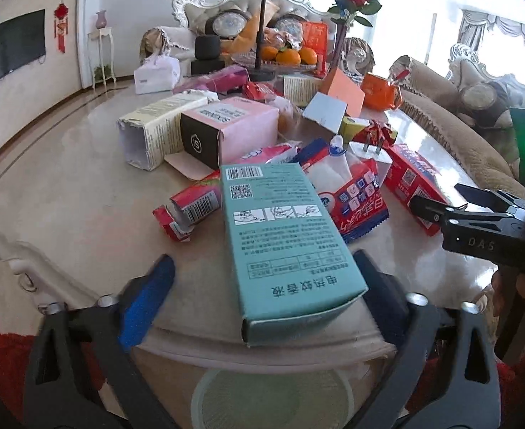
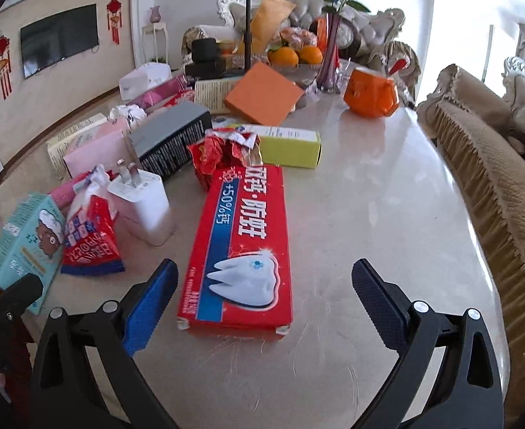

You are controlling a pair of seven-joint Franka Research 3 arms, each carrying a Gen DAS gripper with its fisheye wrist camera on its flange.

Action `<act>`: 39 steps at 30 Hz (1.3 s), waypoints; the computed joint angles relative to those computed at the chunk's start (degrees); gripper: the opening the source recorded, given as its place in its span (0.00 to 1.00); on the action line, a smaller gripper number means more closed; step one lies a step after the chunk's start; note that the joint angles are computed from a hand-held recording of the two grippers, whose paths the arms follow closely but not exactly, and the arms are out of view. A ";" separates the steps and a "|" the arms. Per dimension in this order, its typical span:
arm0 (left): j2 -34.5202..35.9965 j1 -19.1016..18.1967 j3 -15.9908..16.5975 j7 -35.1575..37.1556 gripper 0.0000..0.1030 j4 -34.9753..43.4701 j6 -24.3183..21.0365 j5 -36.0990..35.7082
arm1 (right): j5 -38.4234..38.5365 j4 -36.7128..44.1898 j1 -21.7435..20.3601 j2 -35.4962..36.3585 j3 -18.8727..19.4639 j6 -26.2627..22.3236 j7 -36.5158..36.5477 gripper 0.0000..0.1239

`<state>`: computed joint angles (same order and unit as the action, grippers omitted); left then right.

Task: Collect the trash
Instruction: 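Grasp the teal box with the left gripper while the right grasps the red toothpaste box, then carry both boxes over the wastebasket and open both grippers to drop them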

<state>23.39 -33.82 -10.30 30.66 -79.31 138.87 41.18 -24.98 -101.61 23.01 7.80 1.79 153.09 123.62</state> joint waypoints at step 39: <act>-9.49 9.36 -8.96 53.79 0.54 -29.76 5.41 -41.30 | 34.08 -25.51 5.13 -9.04 9.52 0.93 -0.16 0.44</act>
